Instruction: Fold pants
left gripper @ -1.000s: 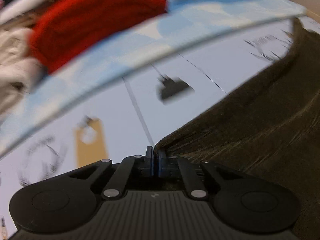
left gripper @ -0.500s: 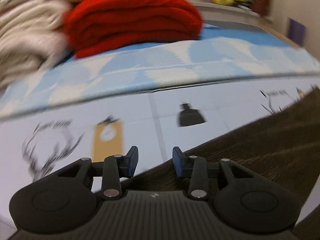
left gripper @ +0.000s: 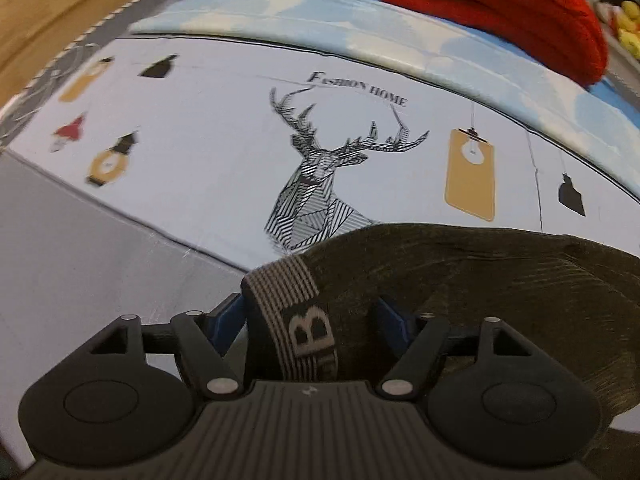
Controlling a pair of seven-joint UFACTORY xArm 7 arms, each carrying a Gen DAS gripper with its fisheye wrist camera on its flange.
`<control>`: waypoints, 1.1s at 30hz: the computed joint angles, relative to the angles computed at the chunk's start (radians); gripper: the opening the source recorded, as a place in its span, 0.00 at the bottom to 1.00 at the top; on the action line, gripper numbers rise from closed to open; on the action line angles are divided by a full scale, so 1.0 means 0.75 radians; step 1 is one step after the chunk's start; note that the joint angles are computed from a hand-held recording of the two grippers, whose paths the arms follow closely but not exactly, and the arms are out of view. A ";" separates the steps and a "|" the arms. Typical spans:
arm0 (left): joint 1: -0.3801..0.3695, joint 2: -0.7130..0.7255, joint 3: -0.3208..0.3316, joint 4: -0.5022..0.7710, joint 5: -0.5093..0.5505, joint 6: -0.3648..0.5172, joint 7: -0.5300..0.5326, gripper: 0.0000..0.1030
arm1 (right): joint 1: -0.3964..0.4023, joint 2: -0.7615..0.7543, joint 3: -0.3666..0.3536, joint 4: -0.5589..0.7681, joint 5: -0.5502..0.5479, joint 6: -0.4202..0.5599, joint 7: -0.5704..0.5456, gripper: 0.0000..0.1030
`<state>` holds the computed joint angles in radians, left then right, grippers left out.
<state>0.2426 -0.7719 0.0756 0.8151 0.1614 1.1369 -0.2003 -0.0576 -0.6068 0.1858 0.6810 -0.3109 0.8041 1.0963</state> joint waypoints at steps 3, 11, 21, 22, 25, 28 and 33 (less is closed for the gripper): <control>-0.007 0.025 0.041 -0.052 -0.014 -0.062 0.043 0.79 | -0.031 -0.087 0.019 0.001 -0.052 0.006 0.015 0.04; -0.008 0.004 0.042 -0.167 -0.110 -0.331 0.112 0.41 | -0.068 -0.099 -0.045 -0.003 0.001 0.275 -0.057 0.33; 0.023 0.042 -0.032 -0.094 -0.049 -0.269 -0.029 0.66 | 0.023 0.082 -0.070 0.030 -0.040 -0.358 0.081 0.47; 0.006 0.045 -0.016 -0.093 -0.067 -0.262 -0.023 0.70 | 0.038 0.144 -0.072 0.047 0.006 -0.413 0.066 0.48; -0.031 0.080 -0.004 -0.102 -0.075 -0.262 0.022 0.73 | 0.044 0.321 -0.045 0.129 0.090 -0.440 0.080 0.51; -0.036 0.078 -0.019 -0.125 -0.040 -0.281 0.055 0.73 | 0.026 0.463 -0.007 0.221 0.033 -0.425 0.156 0.51; -0.047 0.094 -0.005 -0.110 -0.051 -0.267 0.086 0.73 | 0.059 0.656 0.059 0.435 -0.273 -0.250 0.288 0.67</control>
